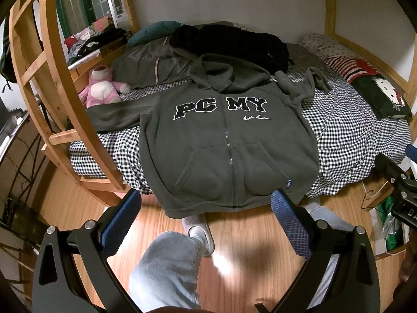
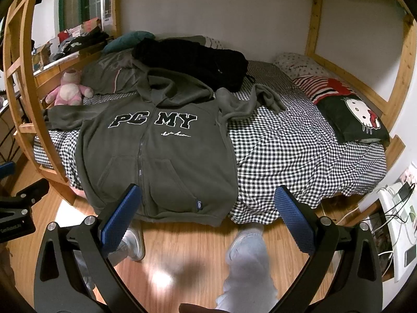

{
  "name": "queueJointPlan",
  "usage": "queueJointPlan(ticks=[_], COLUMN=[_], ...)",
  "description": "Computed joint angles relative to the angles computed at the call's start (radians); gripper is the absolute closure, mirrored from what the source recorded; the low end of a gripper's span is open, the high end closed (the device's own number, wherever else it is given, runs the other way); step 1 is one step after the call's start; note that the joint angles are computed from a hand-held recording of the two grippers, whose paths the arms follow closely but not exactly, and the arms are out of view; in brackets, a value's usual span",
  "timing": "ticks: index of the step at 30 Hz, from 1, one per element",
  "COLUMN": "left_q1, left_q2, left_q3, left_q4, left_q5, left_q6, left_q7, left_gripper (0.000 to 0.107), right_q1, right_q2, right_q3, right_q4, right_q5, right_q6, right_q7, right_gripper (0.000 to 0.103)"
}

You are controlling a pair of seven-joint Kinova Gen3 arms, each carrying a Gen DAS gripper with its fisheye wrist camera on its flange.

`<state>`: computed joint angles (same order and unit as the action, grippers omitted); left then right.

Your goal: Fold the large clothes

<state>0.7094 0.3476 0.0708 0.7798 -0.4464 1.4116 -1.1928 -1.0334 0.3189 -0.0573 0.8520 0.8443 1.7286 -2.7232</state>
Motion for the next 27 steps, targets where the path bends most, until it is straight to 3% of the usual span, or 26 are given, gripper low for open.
queueJointPlan(ticks=[27], left_q1=[0.002], left_q2=[0.0], left_q3=[-0.002], left_q4=[0.001], left_q5=[-0.002], left_q6=[0.005], left_q7=[-0.008], left_gripper=[0.009], right_q1=[0.006], right_q2=[0.003], right_q3=[0.003], right_q4=[-0.006], right_q5=[-0.014], right_q6=[-0.005], right_q7=[0.011], right_gripper=[0.003])
